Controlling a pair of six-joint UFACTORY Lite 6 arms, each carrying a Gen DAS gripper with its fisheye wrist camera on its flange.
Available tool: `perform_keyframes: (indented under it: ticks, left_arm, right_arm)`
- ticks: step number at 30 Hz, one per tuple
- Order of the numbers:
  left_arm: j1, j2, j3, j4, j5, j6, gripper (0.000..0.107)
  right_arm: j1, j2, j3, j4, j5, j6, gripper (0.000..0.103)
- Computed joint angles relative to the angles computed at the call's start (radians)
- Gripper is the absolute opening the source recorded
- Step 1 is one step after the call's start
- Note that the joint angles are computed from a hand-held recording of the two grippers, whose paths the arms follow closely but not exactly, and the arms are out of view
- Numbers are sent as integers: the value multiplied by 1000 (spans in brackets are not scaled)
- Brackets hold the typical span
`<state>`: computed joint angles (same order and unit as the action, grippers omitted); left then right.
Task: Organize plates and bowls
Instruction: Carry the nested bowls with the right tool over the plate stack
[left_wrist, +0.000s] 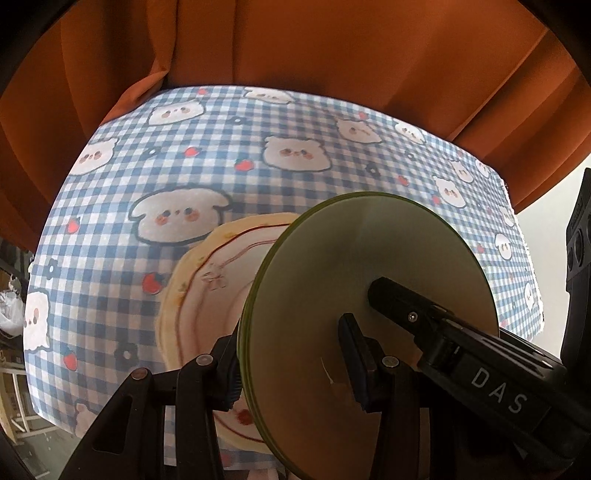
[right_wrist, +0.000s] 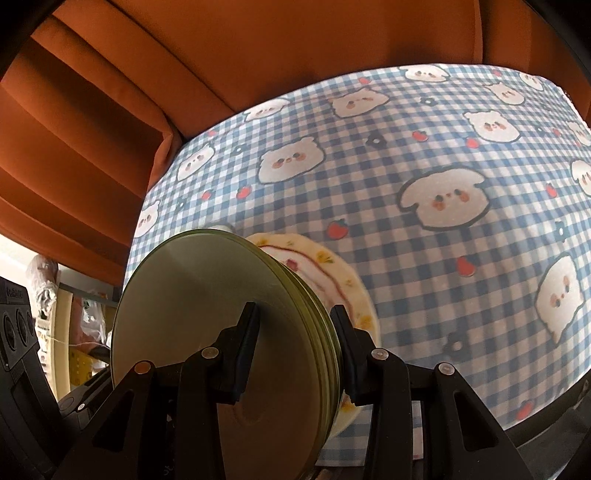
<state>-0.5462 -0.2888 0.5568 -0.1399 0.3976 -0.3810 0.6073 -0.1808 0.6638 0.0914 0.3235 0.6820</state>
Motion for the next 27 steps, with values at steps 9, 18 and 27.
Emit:
perform_keyframes:
  ticks: [9,18,27]
  left_arm:
    - [140,51,-28,-259,9,357,45]
    - [155,96,-3,-268,-49,398,44]
    - [141,85,-20,-261,-69,406,45]
  right_arm:
    - [69,152,70,-37,-26,122,43]
    - [70,219,121,-161,-38,209,42]
    - [67,220,120,-180,-44,216,43]
